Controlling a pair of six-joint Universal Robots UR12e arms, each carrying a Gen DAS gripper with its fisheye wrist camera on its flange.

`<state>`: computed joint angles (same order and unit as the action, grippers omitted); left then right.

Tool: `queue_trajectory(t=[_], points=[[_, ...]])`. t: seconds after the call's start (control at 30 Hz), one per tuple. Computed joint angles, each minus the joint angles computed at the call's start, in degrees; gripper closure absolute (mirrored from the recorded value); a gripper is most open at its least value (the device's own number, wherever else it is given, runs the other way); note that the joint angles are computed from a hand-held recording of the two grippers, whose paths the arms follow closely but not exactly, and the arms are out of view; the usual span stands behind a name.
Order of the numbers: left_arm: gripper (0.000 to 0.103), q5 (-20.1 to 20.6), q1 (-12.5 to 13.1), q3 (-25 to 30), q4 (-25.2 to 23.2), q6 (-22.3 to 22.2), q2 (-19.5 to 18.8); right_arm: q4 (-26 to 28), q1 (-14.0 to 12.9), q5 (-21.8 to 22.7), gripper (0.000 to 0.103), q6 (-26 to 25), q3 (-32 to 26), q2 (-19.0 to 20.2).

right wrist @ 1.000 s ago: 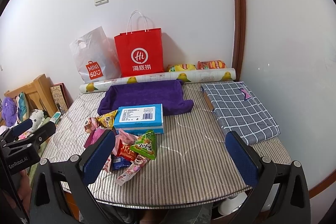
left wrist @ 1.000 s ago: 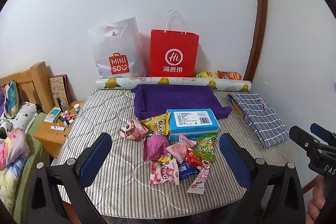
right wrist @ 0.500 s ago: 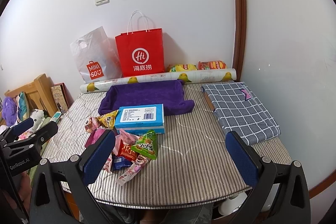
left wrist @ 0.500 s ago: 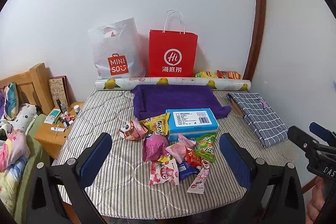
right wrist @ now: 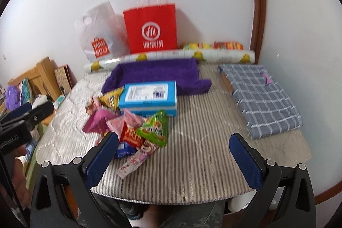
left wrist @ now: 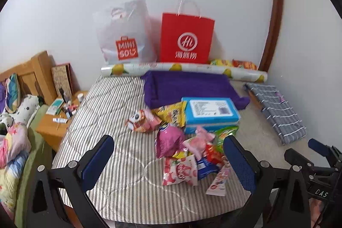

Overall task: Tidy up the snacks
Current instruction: 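Grasp the pink bear lollipop packet with the right gripper while the left gripper reaches toward the pile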

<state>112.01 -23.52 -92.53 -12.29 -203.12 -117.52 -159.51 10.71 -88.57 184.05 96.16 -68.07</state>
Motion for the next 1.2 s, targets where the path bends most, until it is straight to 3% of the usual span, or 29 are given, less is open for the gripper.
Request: queue_trajectory(t=[0.17, 0.43, 0.7, 0.9, 1.07, 1.2], points=[[0.000, 0.9, 1.1, 0.5, -2.0, -0.1, -1.3, 3.2, 0.2, 2.5, 0.012, 0.3, -1.2, 2.5], [0.000, -2.3, 3.9, 0.3, -3.9, -2.1, -2.7, 9.9, 0.9, 5.3, 0.036, 0.8, -4.2, 6.6], [0.001, -4.7, 5.8, -0.1, -4.5, -3.8, -3.4, 12.2, 1.1, 8.5, 0.039, 3.7, -6.6, 9.3], [0.001, -5.7, 6.4, -0.5, -4.6, -4.5, -3.6, 15.6, 1.6, 7.7, 0.063, 0.8, -8.1, 10.5], [0.001, -6.1, 6.7, -0.8, -4.5, -4.9, -3.6, 14.8, 1.4, 3.7, 0.063, -1.2, -7.0, 9.5], [0.001, -7.6, 6.9, -0.8, -4.4, -5.3, -3.8, 13.4, 1.0, 4.2, 0.063, -1.8, -6.5, 9.4]])
